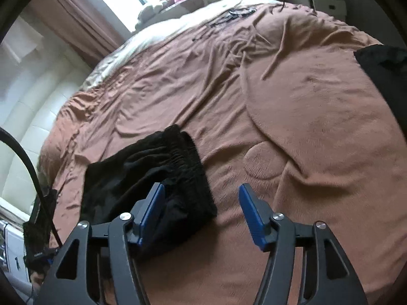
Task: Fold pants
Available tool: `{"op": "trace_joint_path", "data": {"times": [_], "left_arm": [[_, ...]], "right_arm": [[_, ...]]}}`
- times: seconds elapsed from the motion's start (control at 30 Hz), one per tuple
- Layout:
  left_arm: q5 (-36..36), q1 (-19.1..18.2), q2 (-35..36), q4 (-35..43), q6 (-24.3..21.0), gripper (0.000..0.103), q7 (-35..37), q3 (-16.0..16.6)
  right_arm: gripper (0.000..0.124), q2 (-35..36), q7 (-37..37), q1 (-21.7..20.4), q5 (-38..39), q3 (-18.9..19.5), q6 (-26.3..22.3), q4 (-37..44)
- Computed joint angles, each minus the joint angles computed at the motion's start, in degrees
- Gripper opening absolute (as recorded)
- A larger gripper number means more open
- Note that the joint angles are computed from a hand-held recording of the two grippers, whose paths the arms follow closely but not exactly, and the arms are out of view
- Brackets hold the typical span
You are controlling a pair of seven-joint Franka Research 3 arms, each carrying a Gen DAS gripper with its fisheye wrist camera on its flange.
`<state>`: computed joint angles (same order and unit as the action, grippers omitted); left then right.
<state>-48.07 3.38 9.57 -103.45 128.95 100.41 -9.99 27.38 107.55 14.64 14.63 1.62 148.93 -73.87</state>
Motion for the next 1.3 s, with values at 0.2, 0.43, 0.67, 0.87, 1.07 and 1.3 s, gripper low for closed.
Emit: {"op": "trace_joint_path", "data": {"times": [0.2,0.43,0.67,0.87,1.07,1.3], "left_arm": [[-5.0,0.4,-0.3,-1.2,-0.5,0.062,3.8,-0.4],[-10.9,-0.2,-1.6,-4.5,0.2,0.062,7.2,-0.5],[-14.5,-1.5,-3.8,-7.7,0.6,0.024,8.9,0.5],[-16.3,-2.4,-5.5,-10.3,2.0,0.008,9.9,1.1],[-18.4,-1.8,-7.2,-12.0,0.8,0.008,10.7,2.8],[-16.7,-2.6,-7.2,-12.2,1.8,0.008,8.9,2.7]], "right_arm": [[0.059,-7.6,0.1,3.0,-2.3,-0.2,9.0,-12.5],[0.059,-10.4,2.9,6.6,-6.3,0.0,12.3,-17.3],[0.059,-8.0,6.5,10.5,-12.6,-0.8,12.7,-14.7],[0.05,-3.2,5.4,12.4,-14.7,-0.9,8.5,-7.5],[0.028,4.1,3.6,13.6,-15.1,-0.7,2.4,3.3],[0.015,14.2,3.5,14.1,-14.2,-1.4,-12.1,17.7]]}}
